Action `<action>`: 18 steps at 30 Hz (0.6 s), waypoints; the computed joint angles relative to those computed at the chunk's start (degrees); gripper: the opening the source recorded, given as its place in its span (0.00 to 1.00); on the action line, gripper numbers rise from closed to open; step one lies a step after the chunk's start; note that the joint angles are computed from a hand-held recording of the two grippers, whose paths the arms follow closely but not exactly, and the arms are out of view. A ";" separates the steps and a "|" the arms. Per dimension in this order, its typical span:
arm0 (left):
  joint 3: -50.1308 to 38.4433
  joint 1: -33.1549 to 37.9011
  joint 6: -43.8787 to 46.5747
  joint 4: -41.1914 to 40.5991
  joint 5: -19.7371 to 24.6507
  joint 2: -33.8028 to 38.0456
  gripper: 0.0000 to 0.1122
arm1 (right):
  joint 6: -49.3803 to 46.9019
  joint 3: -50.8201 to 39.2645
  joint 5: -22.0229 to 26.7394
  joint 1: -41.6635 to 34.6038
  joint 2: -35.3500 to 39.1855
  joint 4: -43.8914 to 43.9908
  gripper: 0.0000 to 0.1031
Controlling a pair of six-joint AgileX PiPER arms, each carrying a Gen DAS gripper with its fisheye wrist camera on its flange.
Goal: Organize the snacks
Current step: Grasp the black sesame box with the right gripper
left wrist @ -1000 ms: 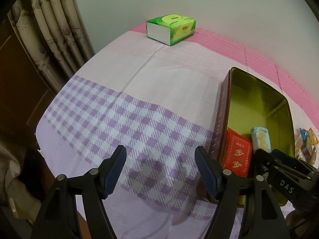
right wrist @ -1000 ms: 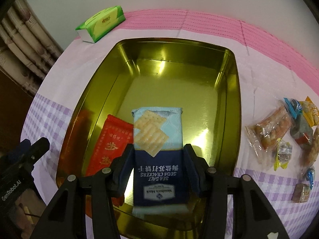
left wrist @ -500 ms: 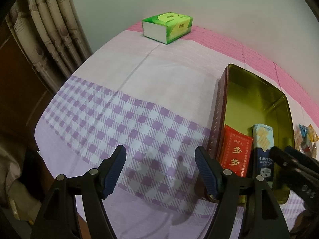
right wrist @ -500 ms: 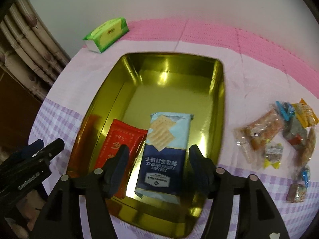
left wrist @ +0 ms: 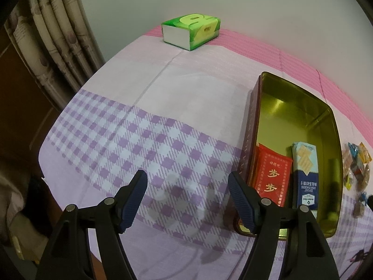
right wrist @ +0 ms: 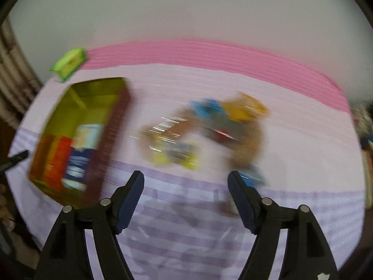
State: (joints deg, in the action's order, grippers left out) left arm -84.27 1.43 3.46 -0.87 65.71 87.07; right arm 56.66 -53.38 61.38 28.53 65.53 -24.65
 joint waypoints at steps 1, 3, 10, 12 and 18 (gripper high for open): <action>0.07 -0.17 0.10 0.08 -0.05 -0.04 0.64 | -1.16 2.02 -0.26 -1.67 -2.09 0.81 0.73; -0.11 -0.12 0.96 -1.09 0.59 0.13 0.64 | -2.70 5.99 -0.10 -4.52 -5.89 1.84 0.73; 0.52 -1.64 0.97 -0.35 -0.46 -0.54 0.64 | -11.50 16.32 -4.77 -14.50 -12.93 8.83 0.73; 0.57 -1.07 0.33 -0.60 -1.30 -1.04 0.64 | -11.46 17.46 -6.23 -14.71 -12.90 9.41 0.73; 0.93 -3.89 -1.86 2.26 -1.87 -2.57 0.64 | -15.11 18.75 -12.39 -18.78 -10.15 12.32 0.73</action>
State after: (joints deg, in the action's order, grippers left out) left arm -83.34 -2.46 1.60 1.40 63.84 84.49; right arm 41.56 -34.62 48.98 9.75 55.38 -12.33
